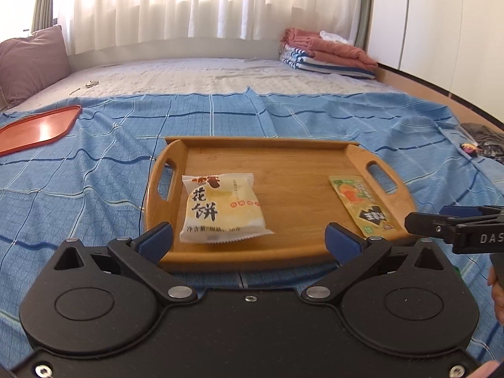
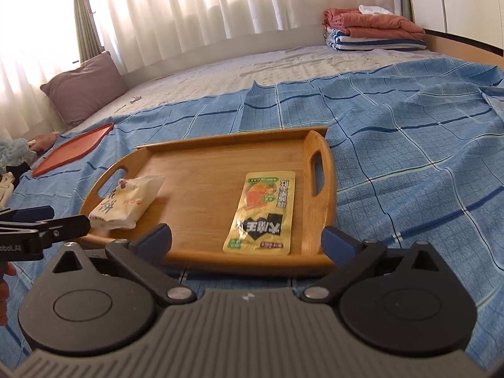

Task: Organize snacks
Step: 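Move both tools back over the remaining snack pile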

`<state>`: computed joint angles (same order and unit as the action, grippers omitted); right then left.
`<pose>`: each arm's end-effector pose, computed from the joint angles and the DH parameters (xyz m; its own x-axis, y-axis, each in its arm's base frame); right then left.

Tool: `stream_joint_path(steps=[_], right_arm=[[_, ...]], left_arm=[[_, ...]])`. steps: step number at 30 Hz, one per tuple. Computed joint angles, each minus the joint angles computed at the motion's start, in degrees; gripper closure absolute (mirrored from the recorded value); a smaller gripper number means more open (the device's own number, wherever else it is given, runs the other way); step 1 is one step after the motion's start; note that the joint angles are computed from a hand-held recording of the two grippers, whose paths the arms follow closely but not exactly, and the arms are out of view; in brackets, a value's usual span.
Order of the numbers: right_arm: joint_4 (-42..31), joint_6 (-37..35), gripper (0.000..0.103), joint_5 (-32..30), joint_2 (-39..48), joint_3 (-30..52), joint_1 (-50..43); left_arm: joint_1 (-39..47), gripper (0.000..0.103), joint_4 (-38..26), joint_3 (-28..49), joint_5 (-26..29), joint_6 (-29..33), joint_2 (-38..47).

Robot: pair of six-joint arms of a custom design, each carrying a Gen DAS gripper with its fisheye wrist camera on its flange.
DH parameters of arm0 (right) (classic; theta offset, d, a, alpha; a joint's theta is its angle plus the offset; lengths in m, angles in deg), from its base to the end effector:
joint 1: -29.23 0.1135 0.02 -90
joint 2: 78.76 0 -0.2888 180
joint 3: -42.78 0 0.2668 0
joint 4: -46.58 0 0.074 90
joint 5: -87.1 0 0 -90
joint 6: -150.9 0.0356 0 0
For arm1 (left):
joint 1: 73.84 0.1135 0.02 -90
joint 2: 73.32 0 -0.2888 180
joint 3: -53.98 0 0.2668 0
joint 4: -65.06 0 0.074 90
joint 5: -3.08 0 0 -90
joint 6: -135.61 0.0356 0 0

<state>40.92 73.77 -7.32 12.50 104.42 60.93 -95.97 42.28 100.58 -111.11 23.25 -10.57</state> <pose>0.2944 0.1850 0.2071 -0.6077 -0.1143 -0.7859 -0.4535 0.8623 0.2252 0.2156 -0.0719 0.2291 -0.5567 -0.1482 -0.8174 -0.1767 0.9826 -0.0578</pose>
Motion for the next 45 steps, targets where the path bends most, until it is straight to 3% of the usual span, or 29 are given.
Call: stream_joint_path(steps=[9, 16, 22, 25, 32, 37, 45], right_arm=[[4.4, -2.5, 0.0, 5.5, -8.3, -11.0, 4.0], [8.9, -3.1, 0.0, 11.3, -13.5, -19.5, 8.1], [11.6, -2.1, 0.0, 14.5, -17.5, -25.7, 9.8], [10.8, -1.1, 0.0, 14.7, -18.4, -26.7, 9.1], [8.0, -0.8, 0.003, 12.3, -21.9, -28.8, 5.9], [4.8, -2.3, 0.021, 11.7, -23.2, -28.7, 4.1], [6.6, -3.8, 0.022, 13.1, -21.9, -29.2, 5.4]], left_arm=[[-13.7, 0.0, -8.1, -6.0, -10.4, -7.4, -11.2], [-26.9, 0.0, -15.9, -9.9, -18.9, -17.8, -16.7], [-37.9, 0.0, -24.2, -11.0, -24.0, -28.8, -16.7], [-41.4, 0.001, -27.1, -11.3, -24.6, -32.8, -15.5], [-42.9, 0.022, -31.4, -11.9, -22.5, -37.0, -15.2], [-43.2, 0.027, -31.5, -12.4, -22.0, -36.6, -14.1], [-39.3, 0.028, -25.4, -12.5, -19.4, -31.0, -12.0]])
